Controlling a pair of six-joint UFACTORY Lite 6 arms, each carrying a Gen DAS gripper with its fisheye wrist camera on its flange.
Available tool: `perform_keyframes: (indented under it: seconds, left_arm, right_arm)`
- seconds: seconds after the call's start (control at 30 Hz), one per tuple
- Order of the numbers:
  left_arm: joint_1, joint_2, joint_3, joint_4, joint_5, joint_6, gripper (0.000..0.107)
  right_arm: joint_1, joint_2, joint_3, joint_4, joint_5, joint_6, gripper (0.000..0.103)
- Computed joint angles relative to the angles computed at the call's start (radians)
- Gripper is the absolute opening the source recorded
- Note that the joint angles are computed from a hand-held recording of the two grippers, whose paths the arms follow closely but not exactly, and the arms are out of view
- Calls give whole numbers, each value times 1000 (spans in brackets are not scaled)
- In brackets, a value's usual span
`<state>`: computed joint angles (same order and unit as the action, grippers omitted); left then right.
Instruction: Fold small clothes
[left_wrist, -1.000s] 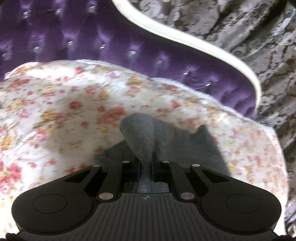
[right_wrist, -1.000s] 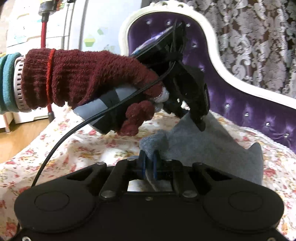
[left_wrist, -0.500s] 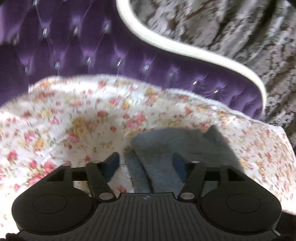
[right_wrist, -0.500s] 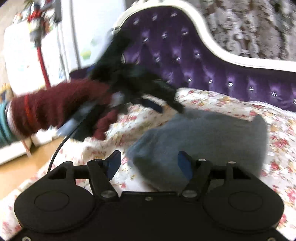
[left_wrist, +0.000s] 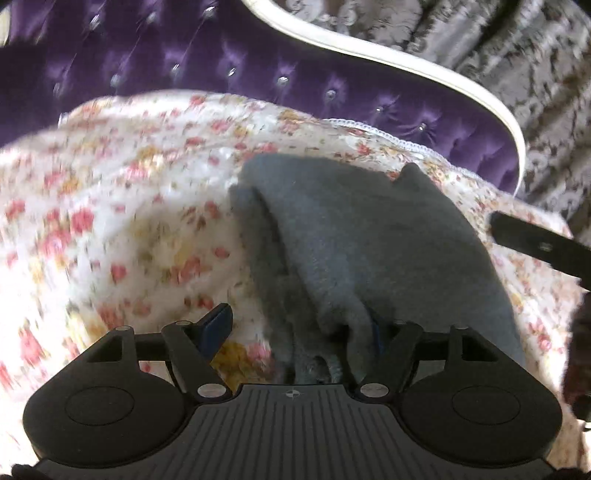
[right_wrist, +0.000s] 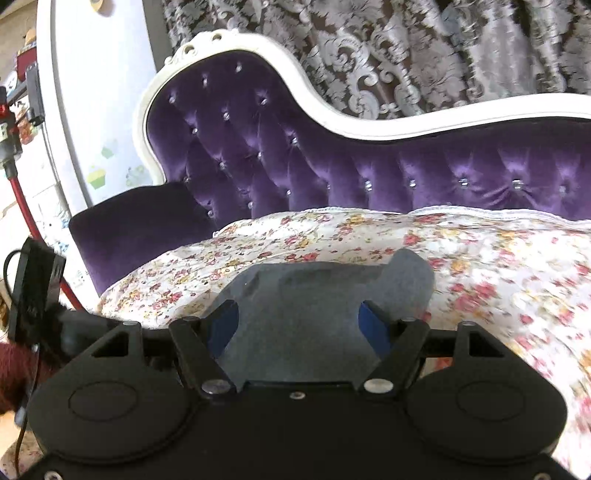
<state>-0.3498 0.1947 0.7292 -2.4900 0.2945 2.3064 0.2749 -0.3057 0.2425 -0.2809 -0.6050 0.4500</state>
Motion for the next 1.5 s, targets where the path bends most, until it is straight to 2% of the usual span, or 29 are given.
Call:
perform_keyframes:
  seconds: [0.07,0.13,0.23,0.33,0.4,0.47,0.57,0.63,0.73,0.8,0.97,1.0,1.13,1.27,1.3,1.37,1.4,1.43,1.47,1.5]
  left_arm:
    - [8,-17,-24,-17,16,17,71]
    - [1,-26,-33,-56,13,57,71]
    - [-7,-42,-58,-99,24,88,72]
    - [-12,-43,-66,-122,31,109,73]
    - [-12,-39,-61,-106,29,91,72]
    - [4,-48,-53,7,24,-25,72]
    - [39,-84,-62,176,40,-200,73]
    - [52,-102,-70,251,54,-277,77]
    - [73,-91,-59,423,83,-447,77]
    - [77,-62,-39,497,99,-533,78]
    - [83,32,40,556,158,-606,81]
    - [84,54,64,579,166,-630,85]
    - [86,126,137,615,209,-663,94]
    - [95,176,166,590,281,-654,97]
    - [102,188,172,603,314,-665,94]
    - [125,223,193,654,400,-727,59]
    - [128,242,207,683,417,-781,37]
    - [129,259,216,692,432,-806,36]
    - [124,262,219,696,436,-811,35]
    - [115,249,214,694,423,-804,35]
  right_arm:
    - [-53,135,81,-134,-32,91,75]
    - [-84,302,186,-168,-52,114,75]
    - [-136,497,341,-226,-25,176,74]
    - [-204,603,456,-345,-9,303,72]
    - [-222,608,484,-375,2,347,72]
    - [-221,556,465,-358,25,335,74]
    - [-270,445,365,-415,-42,388,76]
    - [-323,379,302,-479,-82,446,79]
    - [-414,363,252,-595,-145,538,86]
    - [-466,397,242,-667,-188,578,86]
    - [-508,533,276,-747,-274,608,86]
    - [-515,571,289,-760,-305,619,87]
    - [-522,673,330,-744,-424,628,89]
    - [-486,718,380,-744,-445,633,94]
    - [-473,721,385,-738,-444,625,97]
    - [-451,717,384,-727,-439,609,98]
    - [-447,713,381,-730,-435,607,92]
    - [-440,704,376,-726,-424,608,66]
    - [-435,692,373,-725,-397,622,51]
    - [-430,671,367,-725,-359,649,43]
